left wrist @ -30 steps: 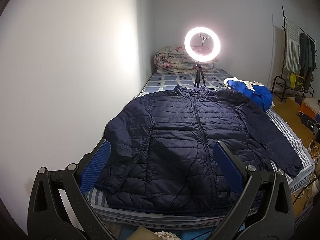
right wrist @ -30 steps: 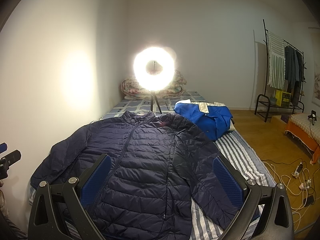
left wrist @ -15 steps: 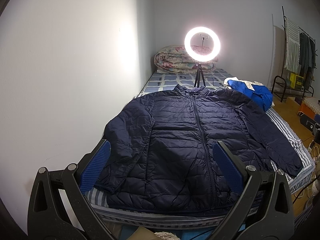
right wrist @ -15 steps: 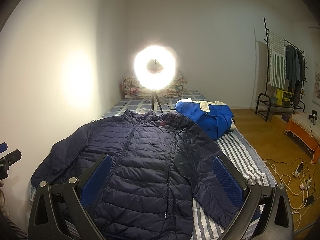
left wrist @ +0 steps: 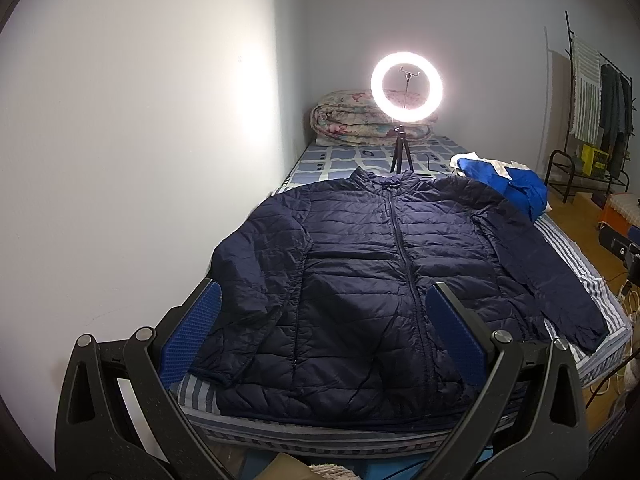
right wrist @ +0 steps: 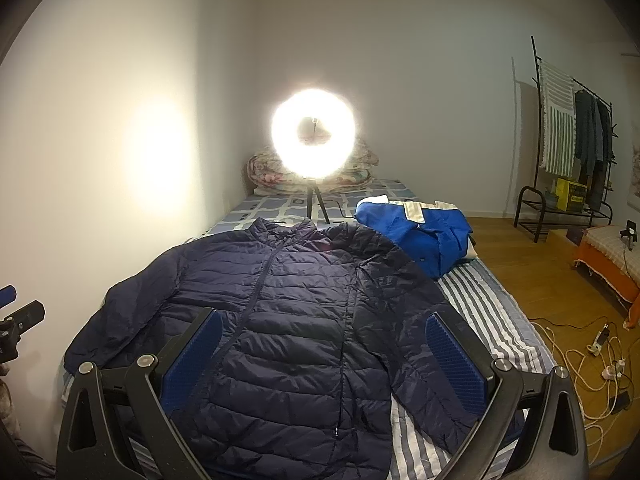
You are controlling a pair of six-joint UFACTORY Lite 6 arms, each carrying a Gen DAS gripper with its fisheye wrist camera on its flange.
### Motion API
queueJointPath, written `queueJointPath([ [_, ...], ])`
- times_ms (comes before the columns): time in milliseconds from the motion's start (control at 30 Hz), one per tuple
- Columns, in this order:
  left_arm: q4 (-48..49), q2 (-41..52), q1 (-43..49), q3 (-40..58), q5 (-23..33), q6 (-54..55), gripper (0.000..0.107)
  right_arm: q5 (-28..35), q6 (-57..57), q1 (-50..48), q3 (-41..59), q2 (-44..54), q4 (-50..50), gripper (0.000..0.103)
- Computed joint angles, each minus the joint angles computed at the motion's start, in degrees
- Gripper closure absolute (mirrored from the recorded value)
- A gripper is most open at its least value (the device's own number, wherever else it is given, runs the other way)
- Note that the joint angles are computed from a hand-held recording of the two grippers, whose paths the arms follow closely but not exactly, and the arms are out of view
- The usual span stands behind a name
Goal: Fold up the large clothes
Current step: 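Grasp the jacket sleeve cuff with the right gripper and lift it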
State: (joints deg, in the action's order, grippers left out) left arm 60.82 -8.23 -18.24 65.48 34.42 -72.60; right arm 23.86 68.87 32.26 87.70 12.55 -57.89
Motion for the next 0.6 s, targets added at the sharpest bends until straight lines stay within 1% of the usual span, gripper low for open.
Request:
queueJointPath([
  [333, 0.97, -1.49, 2.21, -3.24, -1.73, -0.78, 0.004, 0.00, -5.14, 1.50, 5.06, 3.79, 5.18, 0.000],
  [500, 1.46, -4.04, 3.63, -7.76, -2.56, -1.70, 0.004, 0.08, -13.60, 2.99, 12.18, 8.91, 12.09, 0.000],
  [600, 0.36, -7.38, 5.22, -12.61, -4.21, -2.19, 0.004, -0.62, -13.17, 4.38, 16.38, 12.26, 9.24, 0.000],
])
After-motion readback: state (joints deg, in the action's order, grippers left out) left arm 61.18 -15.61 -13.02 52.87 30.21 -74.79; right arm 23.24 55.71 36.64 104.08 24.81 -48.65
